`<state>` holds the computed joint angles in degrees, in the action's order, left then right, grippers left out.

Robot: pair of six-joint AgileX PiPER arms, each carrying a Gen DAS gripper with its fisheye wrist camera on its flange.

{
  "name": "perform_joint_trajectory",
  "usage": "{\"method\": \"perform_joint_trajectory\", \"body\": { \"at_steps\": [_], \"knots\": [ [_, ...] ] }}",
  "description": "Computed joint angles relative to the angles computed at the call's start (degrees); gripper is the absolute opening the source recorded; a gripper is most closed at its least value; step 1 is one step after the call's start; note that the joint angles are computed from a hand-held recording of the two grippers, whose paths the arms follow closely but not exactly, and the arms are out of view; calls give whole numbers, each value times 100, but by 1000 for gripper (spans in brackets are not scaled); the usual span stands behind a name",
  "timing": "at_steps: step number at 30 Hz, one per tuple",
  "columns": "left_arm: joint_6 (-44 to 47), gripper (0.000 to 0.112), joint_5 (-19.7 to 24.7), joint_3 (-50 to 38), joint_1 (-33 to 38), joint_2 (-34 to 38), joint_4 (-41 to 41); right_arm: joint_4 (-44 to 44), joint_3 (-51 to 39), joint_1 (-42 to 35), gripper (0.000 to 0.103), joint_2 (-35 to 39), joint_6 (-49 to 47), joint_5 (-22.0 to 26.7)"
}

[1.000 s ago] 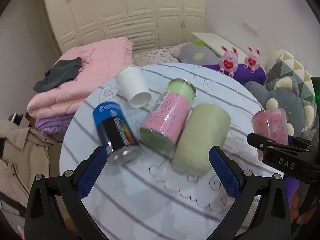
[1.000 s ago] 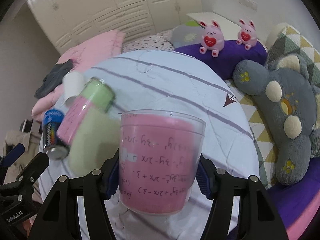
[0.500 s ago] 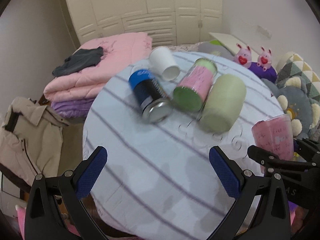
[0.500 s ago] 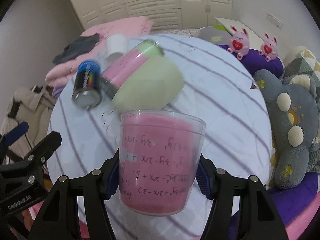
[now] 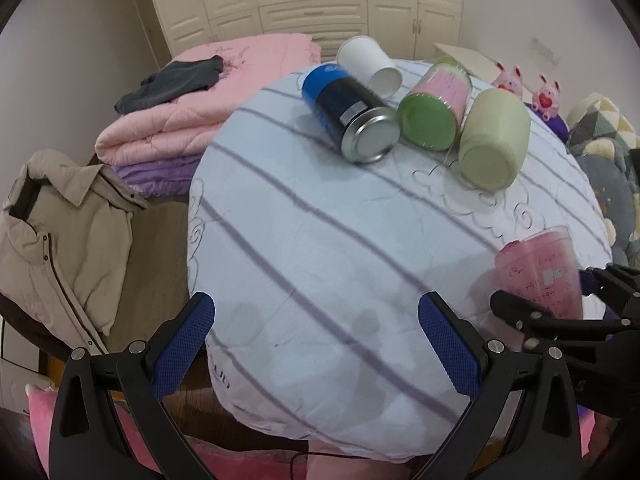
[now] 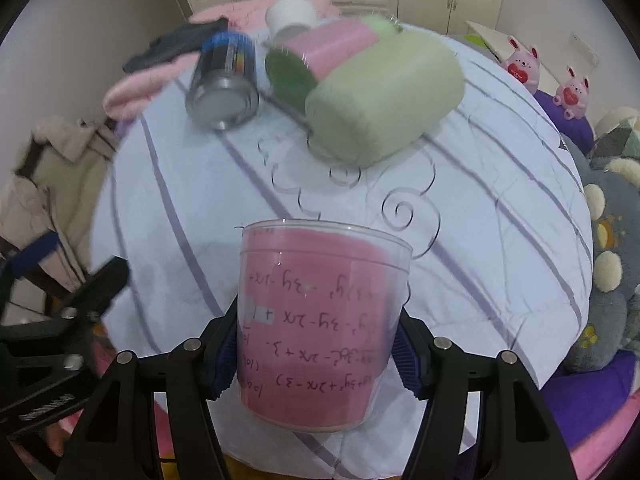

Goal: Flip cup upright
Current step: 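Release the pink cup from the right gripper in front of the left gripper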

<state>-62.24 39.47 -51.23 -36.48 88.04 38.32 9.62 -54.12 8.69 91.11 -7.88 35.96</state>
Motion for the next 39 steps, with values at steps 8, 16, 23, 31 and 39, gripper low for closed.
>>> {"method": "perform_joint_trajectory", "body": {
  "at_steps": [8, 16, 23, 31, 39],
  "knots": [
    [-94, 103, -128, 260, 48, -226, 22, -545, 214, 287, 82, -139, 639, -42],
    [-384, 103, 21, 218, -200, -296, 128, -773, 267, 252, 82, -486, 717, 72],
    [-676, 103, 285, 57, -601, -317, 158, -687, 412, 10, 82, -899, 519, 25],
    [-1088, 103, 703, -402, -1148, -118, 272, -178, 571, -659, 82, -1415, -224, 27],
    [-1177, 103, 878, -893, -1308, 132, -20, 1042, 507, -1752, 82, -1526, -1697, 260]
  ]
}}
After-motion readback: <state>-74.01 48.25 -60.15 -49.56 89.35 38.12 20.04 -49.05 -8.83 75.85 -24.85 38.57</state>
